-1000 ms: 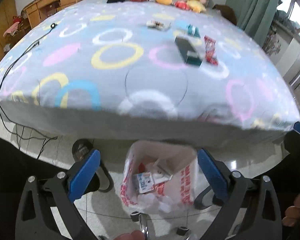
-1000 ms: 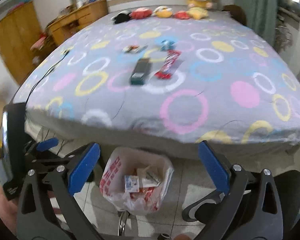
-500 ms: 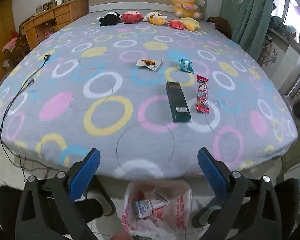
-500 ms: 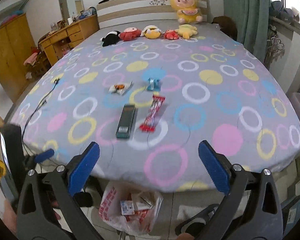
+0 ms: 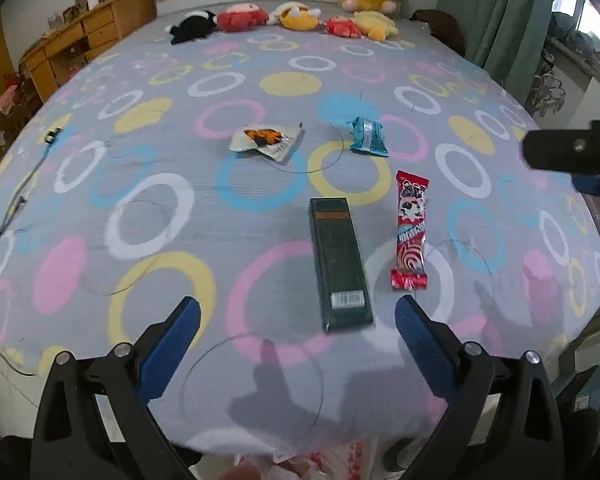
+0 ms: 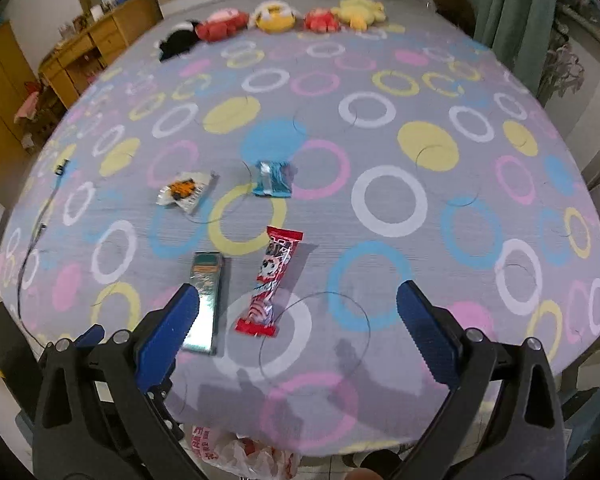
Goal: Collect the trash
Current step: 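Raise both open tools from the bag back over the bed, then close the right tool on the red candy wrapper while the left grasps the dark green box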
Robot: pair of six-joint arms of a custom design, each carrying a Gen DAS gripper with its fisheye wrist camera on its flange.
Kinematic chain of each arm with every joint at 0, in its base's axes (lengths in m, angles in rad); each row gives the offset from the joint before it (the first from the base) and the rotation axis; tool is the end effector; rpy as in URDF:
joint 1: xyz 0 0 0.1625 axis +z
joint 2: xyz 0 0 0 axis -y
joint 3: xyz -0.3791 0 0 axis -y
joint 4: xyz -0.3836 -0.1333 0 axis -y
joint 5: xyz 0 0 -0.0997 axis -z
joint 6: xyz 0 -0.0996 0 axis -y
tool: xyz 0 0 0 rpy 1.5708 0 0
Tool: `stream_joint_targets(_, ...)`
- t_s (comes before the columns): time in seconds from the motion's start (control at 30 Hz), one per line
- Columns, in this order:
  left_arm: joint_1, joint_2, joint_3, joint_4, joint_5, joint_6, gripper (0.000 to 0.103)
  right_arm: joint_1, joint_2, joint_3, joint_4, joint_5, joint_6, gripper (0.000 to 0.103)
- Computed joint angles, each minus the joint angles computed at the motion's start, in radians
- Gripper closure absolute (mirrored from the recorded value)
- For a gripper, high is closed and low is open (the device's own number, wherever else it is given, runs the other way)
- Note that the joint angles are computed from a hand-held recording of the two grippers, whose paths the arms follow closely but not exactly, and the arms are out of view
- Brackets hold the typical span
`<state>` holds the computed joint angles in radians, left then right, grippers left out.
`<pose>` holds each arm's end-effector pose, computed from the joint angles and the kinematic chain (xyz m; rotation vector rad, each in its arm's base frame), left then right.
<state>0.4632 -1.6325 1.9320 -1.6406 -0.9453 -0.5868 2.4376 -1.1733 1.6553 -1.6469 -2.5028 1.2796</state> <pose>-0.2918 -0.3599 0.3264 0.7423 2.4196 -0.4197 0.4574 -0.3184 0.2403 -0.2329 -2.2468 0.7723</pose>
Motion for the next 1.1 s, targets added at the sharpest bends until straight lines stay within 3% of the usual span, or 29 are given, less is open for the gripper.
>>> stream_joint_targets(0.2,0.052,0.087,0.01,-0.072,0.007,0.042,0.008,-0.115,-0.003,0.061,-0.111,0.064,-0.087,0.007)
stream_joint_targets(0.67,0.122,0.167,0.031,-0.171,-0.003,0.027,0.008,-0.236,0.052,0.102,-0.241,0.138,-0.183,0.007)
stream_joint_targets(0.7,0.121,0.17,0.034,-0.174,0.004,0.032,0.008,-0.243,0.055,0.103,-0.239,0.141,-0.185,0.009)
stream_joint_targets(0.77,0.117,0.174,0.041,-0.185,0.023,0.045,0.008,-0.255,0.059,0.108,-0.24,0.148,-0.191,0.031)
stream_joint_targets(0.8,0.118,0.174,0.042,-0.19,0.023,0.043,0.008,-0.26,0.06,0.106,-0.235,0.152,-0.19,0.049)
stream_joint_targets(0.9,0.114,0.165,0.048,-0.191,0.035,0.036,0.02,-0.26,0.056,0.11,-0.228,0.142,-0.17,0.061)
stream_joint_targets(1.0,0.116,0.162,0.045,-0.197,0.035,0.047,0.04,-0.259,0.048,0.117,-0.23,0.14,-0.187,0.081)
stream_joint_targets(1.07,0.119,0.158,0.039,-0.199,0.032,0.05,0.066,-0.26,0.037,0.128,-0.247,0.141,-0.187,0.085)
stream_joint_targets(1.1,0.121,0.157,0.035,-0.196,0.03,0.049,0.067,-0.261,0.027,0.141,-0.257,0.14,-0.188,0.086)
